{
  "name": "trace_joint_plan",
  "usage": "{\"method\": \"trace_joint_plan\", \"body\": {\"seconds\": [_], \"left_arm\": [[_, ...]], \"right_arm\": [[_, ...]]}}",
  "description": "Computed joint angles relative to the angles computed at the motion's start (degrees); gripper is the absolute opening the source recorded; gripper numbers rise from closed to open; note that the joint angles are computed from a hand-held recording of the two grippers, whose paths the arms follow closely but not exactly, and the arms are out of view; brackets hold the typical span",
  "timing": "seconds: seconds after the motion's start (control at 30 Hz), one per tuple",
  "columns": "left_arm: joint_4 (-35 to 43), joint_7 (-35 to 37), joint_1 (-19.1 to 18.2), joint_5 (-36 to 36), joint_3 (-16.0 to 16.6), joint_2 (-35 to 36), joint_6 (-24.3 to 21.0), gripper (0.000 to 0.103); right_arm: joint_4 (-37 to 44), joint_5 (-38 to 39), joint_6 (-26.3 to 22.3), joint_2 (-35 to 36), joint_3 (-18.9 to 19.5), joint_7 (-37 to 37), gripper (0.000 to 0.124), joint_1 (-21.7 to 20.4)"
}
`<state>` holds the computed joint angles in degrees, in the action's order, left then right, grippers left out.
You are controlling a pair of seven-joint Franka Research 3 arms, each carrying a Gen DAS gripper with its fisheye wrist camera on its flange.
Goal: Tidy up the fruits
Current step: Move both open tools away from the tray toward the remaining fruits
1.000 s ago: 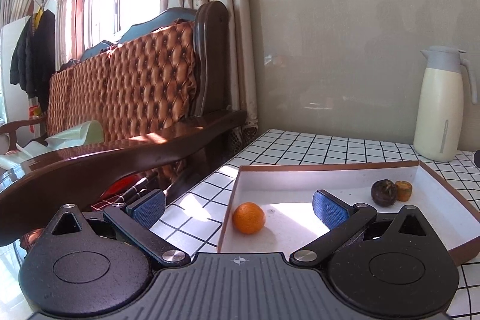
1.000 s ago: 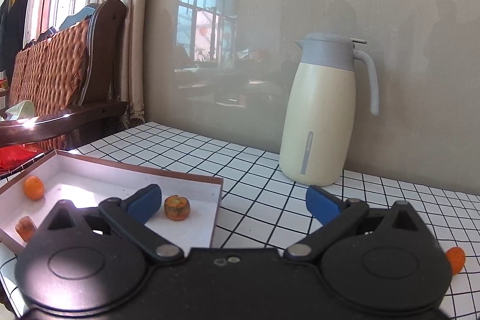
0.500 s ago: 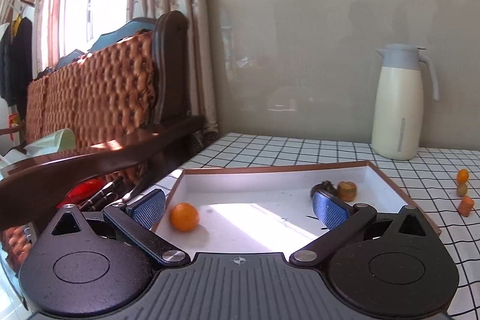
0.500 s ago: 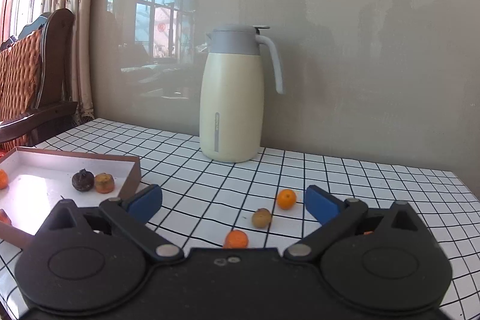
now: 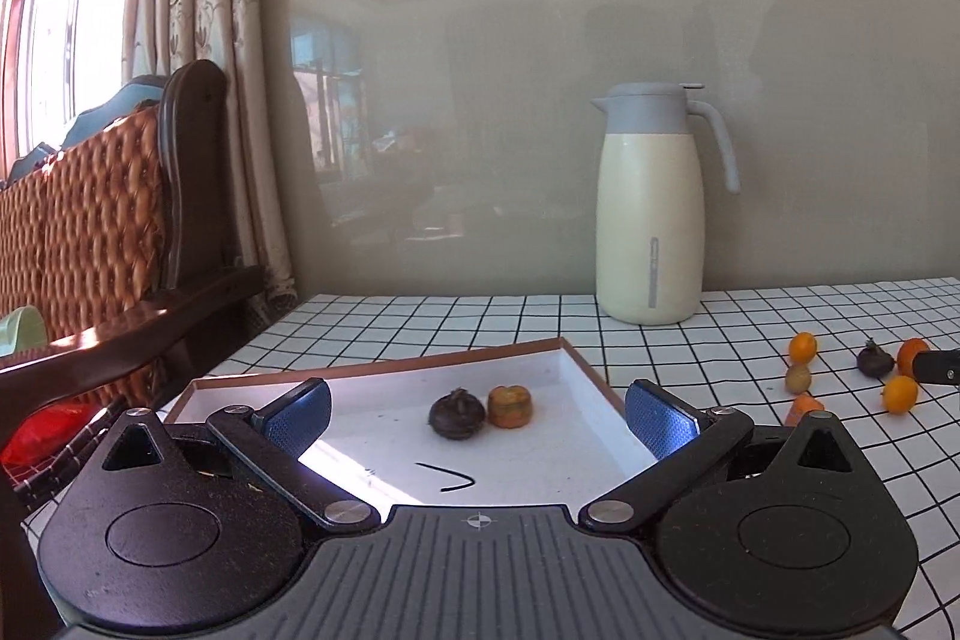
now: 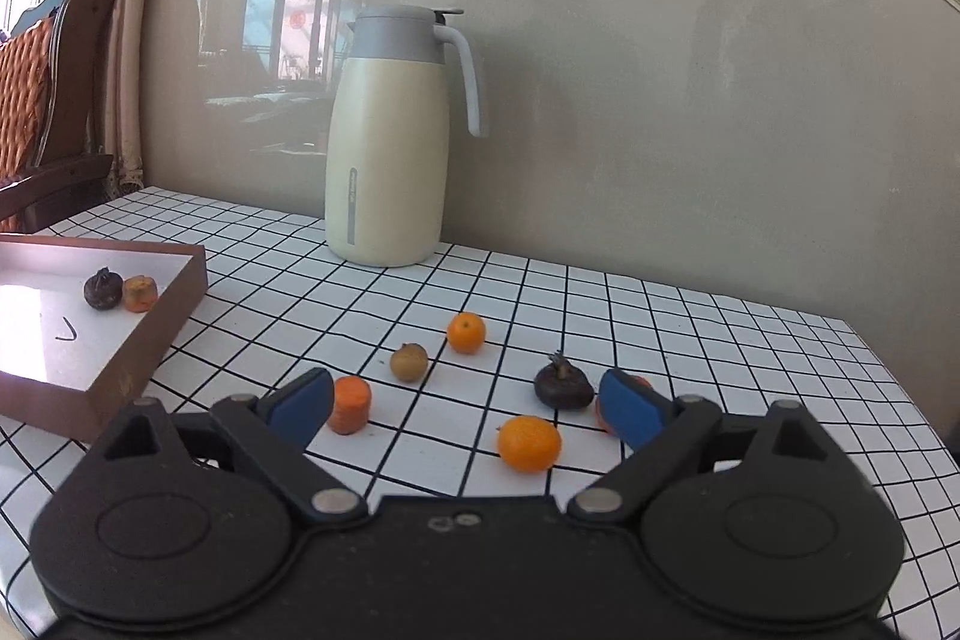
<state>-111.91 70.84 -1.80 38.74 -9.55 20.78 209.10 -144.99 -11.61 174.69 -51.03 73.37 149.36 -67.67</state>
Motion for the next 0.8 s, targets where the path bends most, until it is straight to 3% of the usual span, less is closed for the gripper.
{"method": "trace_joint_plan", "body": {"seconds": [0.3,0.43,0.57,0.8], "left_arm": [[1.14,-3.38,-0.31,6.13,-3.46,0.81,-0.76,0.103],[1.46,-3.36,-2.11,7.82,-3.68,1.26,-0.86,0.103],[1.41,-1.42,-4.66,6.75,-3.26,1.79,-1.36,0.103],[2.60,-1.84,-5.45,8.44,-4.99,3.30,-2.57,0.103]], "right_arm": [[-5.02,-1.19,-0.79,-0.21,-4.28,0.70,0.084,4.39],[-7.19,-2.04,-0.94,-1.16,-6.24,1.95,0.083,6.19],[-8.61,-2.88,-0.71,-1.22,-7.51,2.99,0.082,7.12],[-10.49,-4.23,0.26,-1.94,-8.95,3.92,0.079,7.26]]}}
